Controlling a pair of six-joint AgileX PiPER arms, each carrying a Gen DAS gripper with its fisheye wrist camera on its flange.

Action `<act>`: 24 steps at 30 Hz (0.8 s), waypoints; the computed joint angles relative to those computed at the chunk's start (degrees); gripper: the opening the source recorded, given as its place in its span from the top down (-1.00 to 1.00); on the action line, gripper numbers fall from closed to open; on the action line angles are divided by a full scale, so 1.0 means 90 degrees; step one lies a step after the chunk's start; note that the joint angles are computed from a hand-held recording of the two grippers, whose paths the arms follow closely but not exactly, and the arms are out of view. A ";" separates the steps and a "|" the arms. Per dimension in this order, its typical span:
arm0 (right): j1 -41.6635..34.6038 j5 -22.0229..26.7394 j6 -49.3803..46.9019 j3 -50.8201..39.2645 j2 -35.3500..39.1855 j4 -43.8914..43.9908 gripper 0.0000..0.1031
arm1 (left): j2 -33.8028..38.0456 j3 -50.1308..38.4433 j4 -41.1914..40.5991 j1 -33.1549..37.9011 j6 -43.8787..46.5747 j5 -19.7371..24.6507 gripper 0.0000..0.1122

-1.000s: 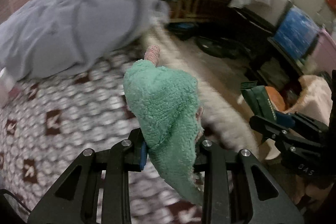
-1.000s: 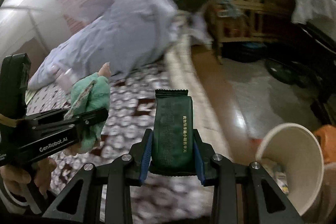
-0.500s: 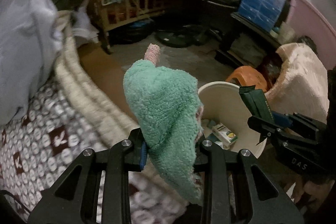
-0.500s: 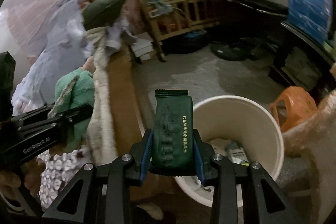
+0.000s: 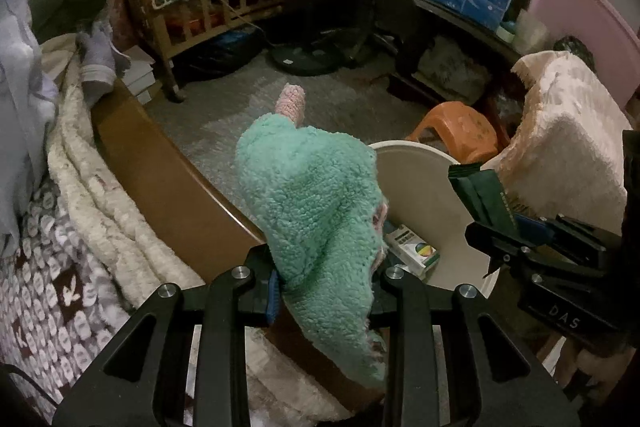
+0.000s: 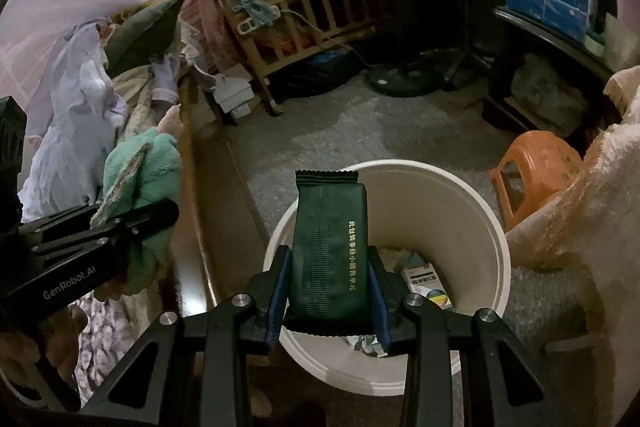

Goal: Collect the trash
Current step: 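Carry both items to the white bucket and open both tools over it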

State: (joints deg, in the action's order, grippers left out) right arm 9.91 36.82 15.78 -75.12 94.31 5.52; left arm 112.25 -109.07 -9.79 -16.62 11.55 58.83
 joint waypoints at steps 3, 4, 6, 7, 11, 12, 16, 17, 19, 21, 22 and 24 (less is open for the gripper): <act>-0.0048 -0.0049 -0.0050 0.0065 0.0012 0.0068 0.33 | 0.0139 -0.0158 0.0057 -0.0059 -0.0065 0.0066 0.53; -0.0063 -0.0056 -0.0065 0.0066 0.0028 0.0085 0.33 | 0.0185 -0.0216 0.0064 -0.0070 -0.0081 0.0100 0.53; -0.0091 -0.0079 -0.0082 0.0092 0.0042 0.0094 0.33 | 0.0254 -0.0287 0.0094 -0.0090 -0.0085 0.0134 0.53; -0.0097 -0.0096 -0.0071 0.0108 0.0043 0.0083 0.33 | 0.0305 -0.0353 0.0113 -0.0111 -0.0085 0.0165 0.53; -0.0172 -0.0135 -0.0051 0.0142 0.0088 0.0126 0.33 | 0.0491 -0.0570 0.0113 -0.0169 -0.0117 0.0279 0.53; -0.0198 -0.0150 -0.0044 0.0171 0.0092 0.0139 0.33 | 0.0540 -0.0624 0.0097 -0.0178 -0.0128 0.0313 0.53; -0.0312 -0.0162 -0.0058 0.0226 0.0139 0.0224 0.33 | 0.0738 -0.0858 0.0005 -0.0200 -0.0099 0.0472 0.53; -0.0339 -0.0178 -0.0059 0.0250 0.0146 0.0230 0.33 | 0.0786 -0.0913 0.0014 -0.0218 -0.0107 0.0498 0.53; -0.0394 -0.0201 -0.0087 0.0276 0.0167 0.0286 0.33 | 0.0869 -0.1023 -0.0008 -0.0230 -0.0094 0.0571 0.53; -0.0429 -0.0221 -0.0110 0.0285 0.0192 0.0327 0.33 | 0.0900 -0.1039 -0.0005 -0.0247 -0.0082 0.0571 0.53; -0.0441 -0.0233 -0.0119 0.0294 0.0206 0.0332 0.33 | 0.0909 -0.1032 -0.0002 -0.0259 -0.0087 0.0555 0.53; -0.0467 -0.0236 -0.0155 0.0292 0.0230 0.0366 0.33 | 0.0922 -0.1020 -0.0014 -0.0267 -0.0074 0.0556 0.53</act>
State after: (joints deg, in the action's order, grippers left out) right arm 5.71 34.69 14.38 -72.49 96.38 8.81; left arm 120.55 -118.24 -9.91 -19.02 10.88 63.84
